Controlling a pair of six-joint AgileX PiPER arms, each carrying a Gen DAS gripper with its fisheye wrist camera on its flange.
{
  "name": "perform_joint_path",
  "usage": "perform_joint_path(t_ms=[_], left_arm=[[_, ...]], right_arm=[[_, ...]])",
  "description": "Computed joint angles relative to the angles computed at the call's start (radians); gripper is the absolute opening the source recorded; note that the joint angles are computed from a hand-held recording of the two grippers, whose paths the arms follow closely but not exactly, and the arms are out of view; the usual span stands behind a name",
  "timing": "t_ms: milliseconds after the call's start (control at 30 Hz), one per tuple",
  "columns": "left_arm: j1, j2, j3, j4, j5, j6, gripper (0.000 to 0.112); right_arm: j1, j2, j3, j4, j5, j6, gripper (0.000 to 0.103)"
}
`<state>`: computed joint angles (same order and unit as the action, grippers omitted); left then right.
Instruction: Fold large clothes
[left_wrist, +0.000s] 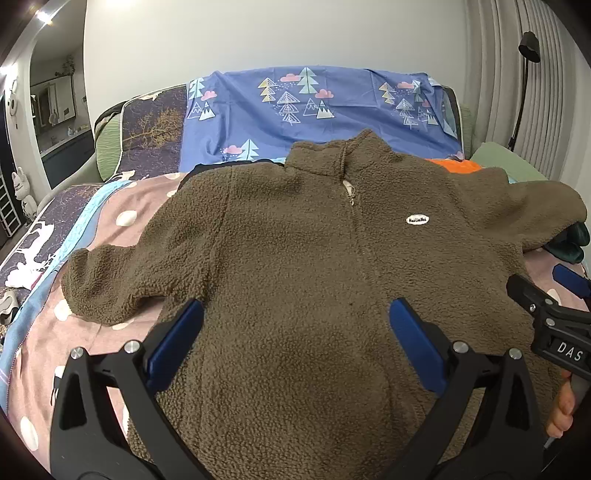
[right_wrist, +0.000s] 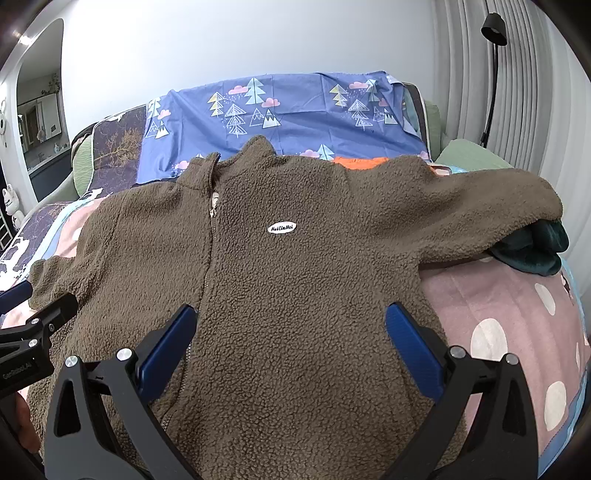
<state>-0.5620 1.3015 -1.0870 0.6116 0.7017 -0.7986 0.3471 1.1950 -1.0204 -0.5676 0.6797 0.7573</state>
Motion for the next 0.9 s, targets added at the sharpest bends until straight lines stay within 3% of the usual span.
perform_joint_path(t_ms=[900], left_arm=[[0.029,-0.011,0.013,-0.078,-0.043,0.055,0.097]], right_arm=[[0.015,-0.004,0.011,-0.019,0.001,0.023,0.102]])
